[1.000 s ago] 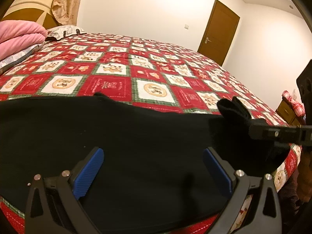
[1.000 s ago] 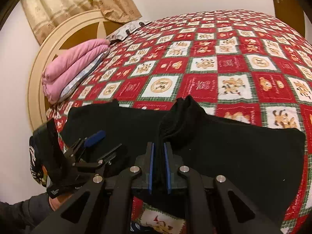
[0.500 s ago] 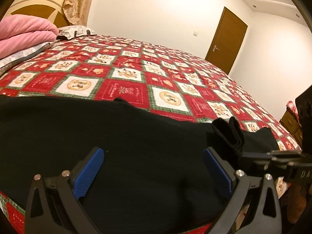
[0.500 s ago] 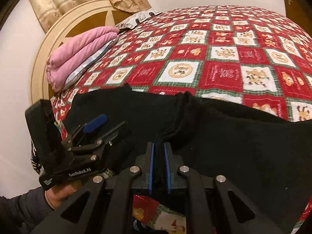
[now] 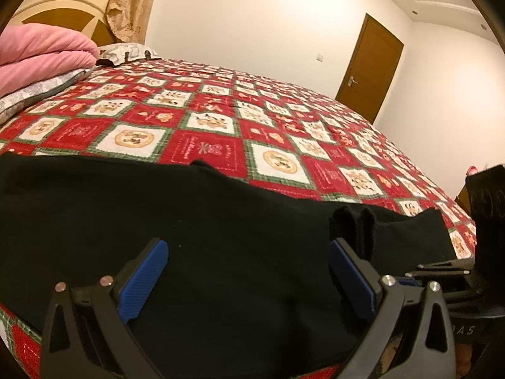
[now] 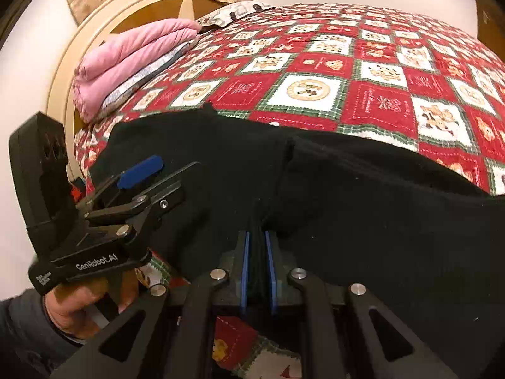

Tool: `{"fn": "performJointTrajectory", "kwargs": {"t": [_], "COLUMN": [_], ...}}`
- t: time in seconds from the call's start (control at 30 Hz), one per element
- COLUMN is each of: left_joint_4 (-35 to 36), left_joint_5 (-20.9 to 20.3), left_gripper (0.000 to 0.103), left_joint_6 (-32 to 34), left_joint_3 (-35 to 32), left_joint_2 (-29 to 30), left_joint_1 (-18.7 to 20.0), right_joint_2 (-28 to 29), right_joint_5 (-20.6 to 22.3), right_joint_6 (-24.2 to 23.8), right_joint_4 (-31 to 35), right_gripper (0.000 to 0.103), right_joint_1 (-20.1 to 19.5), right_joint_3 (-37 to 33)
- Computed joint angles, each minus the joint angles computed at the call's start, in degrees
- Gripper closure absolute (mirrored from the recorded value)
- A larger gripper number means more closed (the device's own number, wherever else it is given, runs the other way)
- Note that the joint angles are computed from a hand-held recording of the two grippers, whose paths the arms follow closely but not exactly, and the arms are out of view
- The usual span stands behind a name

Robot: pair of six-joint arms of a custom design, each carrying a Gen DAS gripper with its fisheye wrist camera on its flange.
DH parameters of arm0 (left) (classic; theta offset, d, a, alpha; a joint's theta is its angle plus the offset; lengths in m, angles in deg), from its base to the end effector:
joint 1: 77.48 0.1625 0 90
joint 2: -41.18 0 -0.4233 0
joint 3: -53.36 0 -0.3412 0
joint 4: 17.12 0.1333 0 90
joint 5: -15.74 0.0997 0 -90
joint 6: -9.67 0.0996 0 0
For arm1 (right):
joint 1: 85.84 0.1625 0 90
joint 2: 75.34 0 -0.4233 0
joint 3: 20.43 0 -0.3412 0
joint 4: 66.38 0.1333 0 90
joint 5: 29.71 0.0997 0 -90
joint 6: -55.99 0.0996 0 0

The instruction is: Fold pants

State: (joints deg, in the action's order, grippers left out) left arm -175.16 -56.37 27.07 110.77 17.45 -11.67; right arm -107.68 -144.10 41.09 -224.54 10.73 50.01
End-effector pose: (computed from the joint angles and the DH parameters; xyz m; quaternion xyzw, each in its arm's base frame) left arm -0.1813 -0.8035 0.1217 0.2921 0.8986 -0.3001 0.1310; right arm 0.1783 -0.7423 0.1498 0.1220 -0.9377 0.2380 0.2219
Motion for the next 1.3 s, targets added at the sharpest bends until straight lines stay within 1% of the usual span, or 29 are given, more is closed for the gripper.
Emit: {"fn": "performJointTrajectory", "kwargs": {"t": [0.07, 0.1, 0.13, 0.17, 0.23, 0.33, 0.43, 0.47, 0.5, 0.53, 0.6, 0.67, 0.7, 0.77, 0.8, 0.83, 0.87, 0.9, 0.93, 1.0, 1.03, 1.1, 1.17, 1.23, 1.27, 1.3], "left_joint_4": [-0.02, -0.1, -0.18, -0.25, -0.02, 3.21, 4.86, 5.69, 7.18, 8.72, 9.97, 12.31, 13.58, 15.23, 15.59, 15.07, 14.08, 13.95, 15.59, 16.82, 17.44, 16.45, 14.91, 13.26, 13.24, 13.49], "left_joint_5": [-0.16, -0.32, -0.82, -1.21, -2.08, -4.1, -5.59, -6.52, -7.62, -8.25, -8.22, -7.37, -6.75, -5.54, -5.03, -5.09, -5.17, -4.8, -5.21, -7.09, -8.15, -8.05, -8.29, -7.88, -7.8, -6.69], "left_gripper": [0.0, 0.0, 0.0, 0.0, 0.0, 0.0, 0.0, 0.0, 0.0, 0.0, 0.003, 0.015, 0.018, 0.029, 0.032, 0.04, 0.058, 0.07, 0.08, 0.085, 0.087, 0.088, 0.089, 0.089, 0.089, 0.089], "left_joint_6": [0.22, 0.27, 0.44, 0.55, 0.57, 0.07, 1.42, 1.78, 2.01, 2.18, 2.72, 3.24, 3.14, 2.78, 2.58, 2.61, 3.19, 3.69, 3.56, 2.0, 1.86, 3.01, 3.91, 3.64, 3.82, 4.48], "left_joint_3": [0.41, 0.64, 1.03, 1.3, 1.73, 1.37, 1.61, 1.25, 0.46, -0.6, -1.87, -3.65, -4.45, -5.3, -5.35, -5.07, -4.4, -4.38, -5.14, -5.92, -6.07, -4.94, -3.29, -2.29, -2.56, -2.88], "left_joint_2": [-0.22, -0.36, -0.63, -0.81, -1.0, -0.87, -0.61, -0.35, 0.09, 0.69, 1.7, 2.89, 3.35, 3.99, 4.07, 4.03, 3.75, 3.73, 3.7, 3.58, 3.38, 2.83, 1.81, 1.14, 1.27, 1.6], "left_joint_1": [-0.18, -0.26, -0.32, -0.36, -0.51, -0.94, -2.04, -2.31, -2.59, -2.93, -3.51, -4.0, -4.13, -4.18, -4.13, -3.93, -3.83, -3.81, -3.55, -2.94, -2.7, -2.81, -2.84, -2.76, -2.69, -2.82], "right_joint_2": [-0.95, -1.75, -2.76, -4.08, -6.78, -10.79, -14.03, -15.08, -16.26, -17.52, -19.53, -20.41, -20.66, -20.66, -20.43, -19.88, -19.43, -18.68, -18.13, -16.58, -15.64, -14.26, -14.33, -14.62, -14.53, -14.28], "right_joint_5": [0.21, -0.02, -0.11, -0.35, -1.72, -3.5, -6.77, -6.73, -5.99, -4.42, -0.24, 1.05, 1.41, 2.51, 3.1, 3.45, 3.41, 2.88, 2.35, 1.37, 0.19, -2.85, -2.97, -3.2, -3.37, -4.58], "right_joint_6": [1.04, 1.34, 0.99, 0.31, -0.56, -0.9, -0.49, 0.05, 1.56, 4.03, 8.94, 12.14, 12.65, 12.47, 12.24, 11.89, 11.4, 10.77, 10.41, 9.5, 8.29, 5.58, 4.83, 4.72, 4.63, 4.83], "right_joint_4": [2.69, 4.62, 5.65, 5.79, 3.62, -0.41, -7.09, -9.48, -12.28, -15.01, -18.19, -19.8, -20.84, -21.15, -21.43, -21.9, -22.1, -21.6, -21.19, -20.44, -20.48, -21.42, -21.96, -24.46, -24.76, -23.57], "right_gripper": [0.084, 0.068, 0.054, 0.051, 0.05, 0.049, 0.049, 0.049, 0.049, 0.049, 0.049, 0.049, 0.049, 0.049, 0.049, 0.049, 0.049, 0.049, 0.049, 0.049, 0.049, 0.049, 0.049, 0.049, 0.049, 0.049], "right_joint_1": [0.06, 0.28, 0.53, 0.86, 1.35, 1.2, 0.07, -0.65, -1.7, -3.12, -5.96, -7.77, -8.35, -8.74, -8.83, -8.82, -8.73, -8.51, -8.32, -7.87, -7.48, -6.37, -6.11, -6.04, -6.15, -6.22], "right_joint_3": [0.12, 0.31, 1.03, 2.25, 5.24, 9.66, 13.98, 15.35, 16.77, 18.1, 19.91, 20.49, 20.84, 20.97, 20.94, 20.61, 20.39, 19.67, 19.32, 18.24, 17.63, 16.94, 17.22, 18.01, 17.76, 17.15]}}
